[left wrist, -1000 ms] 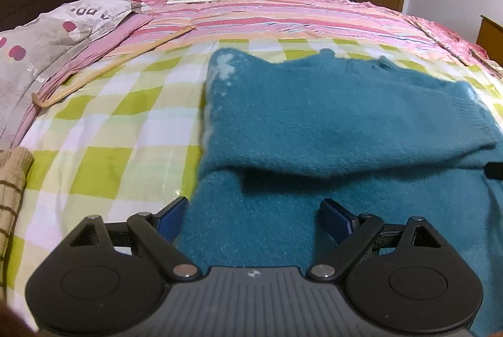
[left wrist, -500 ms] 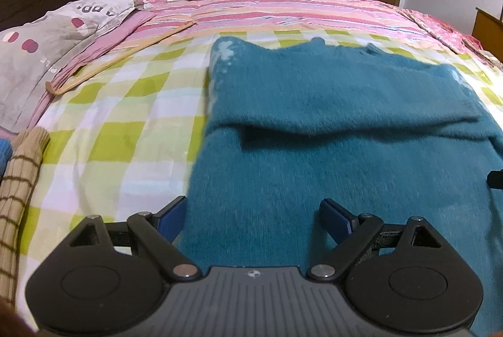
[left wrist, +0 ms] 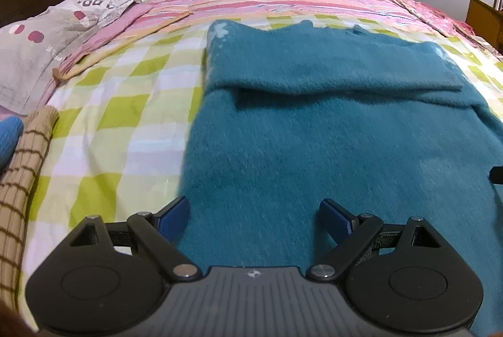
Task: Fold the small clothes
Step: 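Move both open tools back along the sweater toward its ribbed hem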
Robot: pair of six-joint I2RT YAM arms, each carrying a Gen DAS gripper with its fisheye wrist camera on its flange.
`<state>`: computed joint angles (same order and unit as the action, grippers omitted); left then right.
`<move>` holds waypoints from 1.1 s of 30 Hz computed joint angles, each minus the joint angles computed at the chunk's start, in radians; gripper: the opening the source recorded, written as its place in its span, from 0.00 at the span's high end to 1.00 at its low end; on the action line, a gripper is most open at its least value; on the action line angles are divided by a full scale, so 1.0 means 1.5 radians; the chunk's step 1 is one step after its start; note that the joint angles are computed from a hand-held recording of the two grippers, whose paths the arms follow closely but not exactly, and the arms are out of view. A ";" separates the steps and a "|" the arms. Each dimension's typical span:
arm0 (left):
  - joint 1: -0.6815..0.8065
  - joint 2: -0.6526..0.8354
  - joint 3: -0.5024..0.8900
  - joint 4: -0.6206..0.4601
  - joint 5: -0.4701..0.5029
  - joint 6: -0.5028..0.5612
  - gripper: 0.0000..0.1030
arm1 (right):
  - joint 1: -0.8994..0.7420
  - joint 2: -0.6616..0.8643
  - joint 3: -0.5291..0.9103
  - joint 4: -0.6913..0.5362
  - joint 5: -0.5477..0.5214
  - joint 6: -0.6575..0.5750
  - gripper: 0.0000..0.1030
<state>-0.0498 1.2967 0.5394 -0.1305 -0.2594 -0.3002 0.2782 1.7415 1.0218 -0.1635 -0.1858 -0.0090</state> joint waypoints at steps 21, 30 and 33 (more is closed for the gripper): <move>-0.083 -0.145 -0.058 -0.127 -0.019 -0.058 0.08 | -0.060 -0.119 -0.116 -0.022 -0.046 -0.038 0.67; -0.117 -0.225 -0.068 -0.235 -0.008 -0.074 0.08 | -0.100 -0.168 -0.159 -0.037 -0.076 -0.065 0.66; -0.141 -0.241 -0.065 -0.269 -0.019 -0.080 0.08 | -0.118 -0.185 -0.172 -0.046 -0.085 -0.076 0.66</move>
